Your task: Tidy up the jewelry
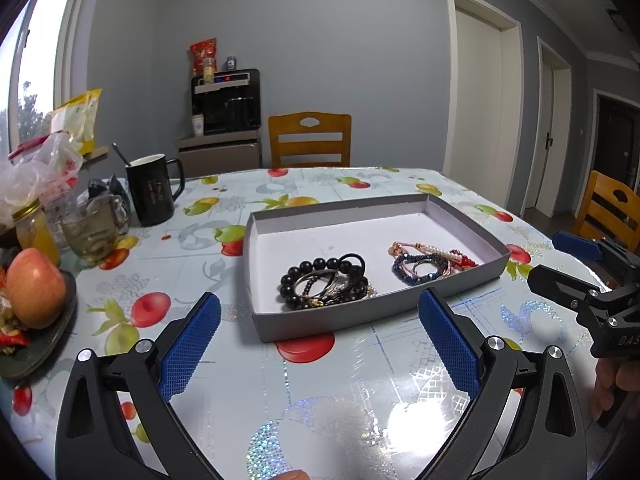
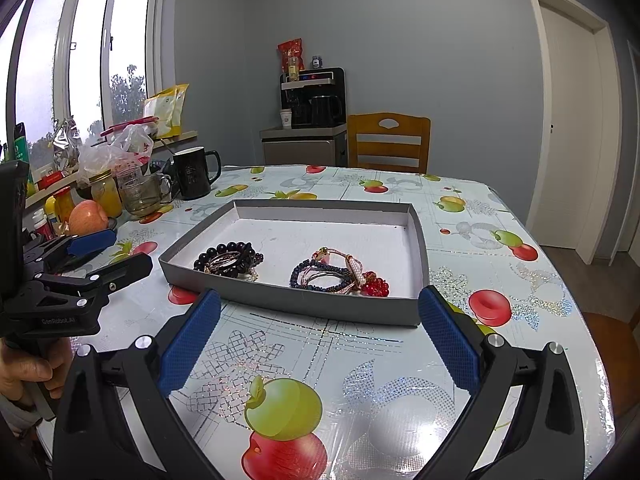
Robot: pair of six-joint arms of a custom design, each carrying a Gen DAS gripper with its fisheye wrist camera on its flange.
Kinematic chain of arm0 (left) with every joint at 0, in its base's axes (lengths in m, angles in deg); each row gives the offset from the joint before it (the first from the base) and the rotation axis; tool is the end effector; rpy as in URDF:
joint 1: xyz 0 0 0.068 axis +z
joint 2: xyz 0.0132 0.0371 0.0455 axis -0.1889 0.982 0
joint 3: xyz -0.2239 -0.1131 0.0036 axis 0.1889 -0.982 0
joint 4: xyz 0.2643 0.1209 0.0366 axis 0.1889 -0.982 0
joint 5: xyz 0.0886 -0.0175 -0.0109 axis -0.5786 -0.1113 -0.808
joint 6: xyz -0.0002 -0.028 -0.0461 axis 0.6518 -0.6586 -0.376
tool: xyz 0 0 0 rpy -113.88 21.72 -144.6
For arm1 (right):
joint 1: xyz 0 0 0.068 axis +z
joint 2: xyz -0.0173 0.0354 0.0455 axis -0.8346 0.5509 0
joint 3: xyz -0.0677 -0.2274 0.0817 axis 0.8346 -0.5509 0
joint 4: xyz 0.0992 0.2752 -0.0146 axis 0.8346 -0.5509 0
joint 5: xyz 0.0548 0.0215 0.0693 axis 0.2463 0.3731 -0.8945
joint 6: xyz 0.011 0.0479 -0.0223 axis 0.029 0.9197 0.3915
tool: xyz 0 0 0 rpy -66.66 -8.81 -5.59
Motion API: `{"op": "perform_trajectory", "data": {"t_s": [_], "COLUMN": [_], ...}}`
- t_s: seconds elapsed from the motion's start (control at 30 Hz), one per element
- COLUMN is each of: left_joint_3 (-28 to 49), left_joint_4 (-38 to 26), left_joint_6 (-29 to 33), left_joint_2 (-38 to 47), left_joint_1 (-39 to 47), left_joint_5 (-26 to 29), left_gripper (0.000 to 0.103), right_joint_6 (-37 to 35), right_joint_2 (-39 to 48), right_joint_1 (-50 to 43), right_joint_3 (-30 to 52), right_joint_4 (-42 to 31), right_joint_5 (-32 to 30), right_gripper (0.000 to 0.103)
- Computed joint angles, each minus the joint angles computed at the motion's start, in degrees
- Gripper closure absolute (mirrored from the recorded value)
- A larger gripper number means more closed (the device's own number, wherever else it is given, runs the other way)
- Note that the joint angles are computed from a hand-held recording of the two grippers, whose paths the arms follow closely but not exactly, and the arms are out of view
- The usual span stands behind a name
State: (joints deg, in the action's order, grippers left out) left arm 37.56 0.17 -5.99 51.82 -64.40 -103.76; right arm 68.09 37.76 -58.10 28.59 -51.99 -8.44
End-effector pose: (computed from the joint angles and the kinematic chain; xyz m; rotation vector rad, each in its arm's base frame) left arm 0.1523 -0.1578 0.1981 -0.1836 2.0405 0.1292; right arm 0.2536 0.0149 0.1992 -0.6504 1.9726 0.4985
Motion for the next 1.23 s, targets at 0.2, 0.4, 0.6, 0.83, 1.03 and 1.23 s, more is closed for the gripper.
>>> {"op": "perform_trajectory", "data": {"t_s": [0.2,0.4,0.6,0.83,1.03,1.23], "left_joint_3": [0.0,0.1,0.1,0.1,0.4,0.4], "left_joint_4": [0.1,0.0,0.0,0.0,-0.8,-0.9], "left_joint_6": [0.1,0.0,0.1,0.7,0.0,-0.1], "left_joint_2": [-0.1,0.1,0.2,-0.2,0.0,0.0], "left_joint_1": [0.0,-0.1,-0.2,-0.4,-0.3,-0.1], "left_joint_5": [0.1,-0.3,-0.5,-1.0,-0.8,-0.5], "left_gripper": [0.005,0.005,0.005,0.005,0.005,0.005], "right_joint_6": [0.1,0.0,0.0,0.0,0.1,0.0], "right_joint_2": [-0.2,0.0,-0.1,-0.1,-0.2,-0.2], "right_joint_1": [0.0,0.0,0.0,0.0,0.0,0.1], "right_joint_3": [-0.2,0.0,-0.1,-0.1,-0.2,-0.1], "right_joint_4": [0.1,0.1,0.1,0.0,0.1,0.0], "right_joint_5": [0.0,0.0,0.1,0.1,0.1,0.1], "right_gripper": [0.005,0.005,0.005,0.005,0.005,0.005]}}
